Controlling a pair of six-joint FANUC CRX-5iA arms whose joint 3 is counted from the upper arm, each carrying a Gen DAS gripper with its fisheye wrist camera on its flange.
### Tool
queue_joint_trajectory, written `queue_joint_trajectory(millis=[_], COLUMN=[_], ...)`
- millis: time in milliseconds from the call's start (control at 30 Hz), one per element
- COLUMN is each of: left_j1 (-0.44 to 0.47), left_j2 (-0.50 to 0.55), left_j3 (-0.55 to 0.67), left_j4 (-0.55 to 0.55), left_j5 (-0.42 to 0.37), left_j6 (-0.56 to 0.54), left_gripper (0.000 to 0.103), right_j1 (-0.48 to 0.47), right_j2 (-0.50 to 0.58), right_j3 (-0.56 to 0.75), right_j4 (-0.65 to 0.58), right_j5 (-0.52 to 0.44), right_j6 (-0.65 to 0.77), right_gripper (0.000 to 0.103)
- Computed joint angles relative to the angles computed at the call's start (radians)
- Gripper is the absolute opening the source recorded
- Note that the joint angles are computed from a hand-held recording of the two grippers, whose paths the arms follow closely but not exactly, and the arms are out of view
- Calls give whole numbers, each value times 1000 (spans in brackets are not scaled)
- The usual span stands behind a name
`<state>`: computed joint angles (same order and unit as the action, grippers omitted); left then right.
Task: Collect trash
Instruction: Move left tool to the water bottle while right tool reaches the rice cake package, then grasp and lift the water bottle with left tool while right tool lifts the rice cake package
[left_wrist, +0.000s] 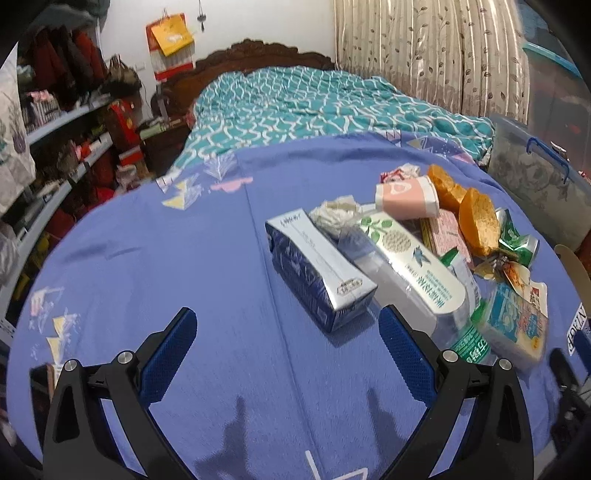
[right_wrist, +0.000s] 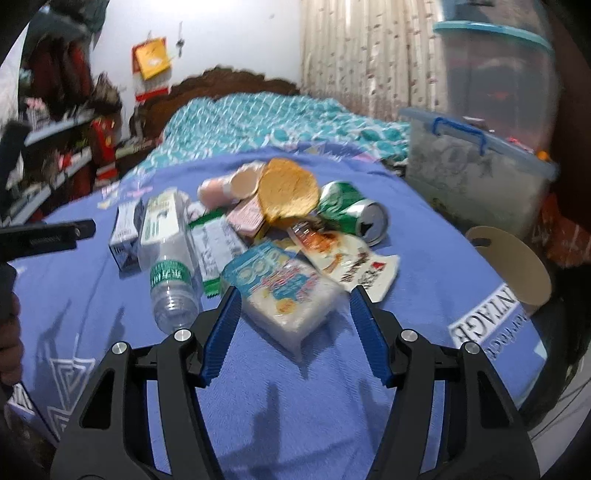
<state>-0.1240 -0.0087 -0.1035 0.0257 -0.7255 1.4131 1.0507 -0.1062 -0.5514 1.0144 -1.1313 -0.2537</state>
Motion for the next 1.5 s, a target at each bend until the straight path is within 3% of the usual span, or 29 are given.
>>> queue_joint_trajectory(millis=[200, 367, 533, 700, 867, 1000, 1133, 1200, 1333, 1367, 1400, 1467, 1500], left_j1=[21, 11, -28, -74, -122, -146, -178, -174, -174, -175, -172, -152, -150], left_j2=[12, 30, 72, 86, 104, 120, 155, 173, 206, 216, 224, 241, 231], left_j3=[-8, -1, 31, 46, 78, 101, 152, 162, 181, 187, 190, 179, 165], left_j4=[55, 75, 78, 67, 32, 22, -46, -26, -12, -16, -7, 74, 74], left_j5=[-15, -23, -58, -35, -39, -52, -84, -101, -117, -124, -132, -159, -144], left_j6=[-30, -62, -82, -93, -91, -91, -42, -53, -63, -59, -64, -118, -119], left_gripper=[94, 94, 94, 95, 94, 94, 95, 95, 95, 93, 84, 67, 66], right_j1=[-53, -46, -23, -27, -69, -95, -116, -135, -173, -175, -172, -160, -149], right_j2=[100, 80, 39, -35, -91, -83, -26, -3, -7, -12, -13, -17, -22], right_j3=[88, 67, 18, -51, -91, -89, -56, -32, -9, -16, -18, -39, -49], right_j4=[-68, -59, -25, 3, -41, -57, -57, -86, -196, -195, -202, -165, -145], right_j5=[112, 333, 241, 120, 143, 192, 196, 206, 287, 298, 301, 293, 285], right_j6=[172, 263, 167, 28, -7, 91, 213, 279, 378, 378, 385, 353, 337], right_gripper=[60, 59, 61, 80, 85, 95, 96, 97, 92, 75, 66, 63, 62])
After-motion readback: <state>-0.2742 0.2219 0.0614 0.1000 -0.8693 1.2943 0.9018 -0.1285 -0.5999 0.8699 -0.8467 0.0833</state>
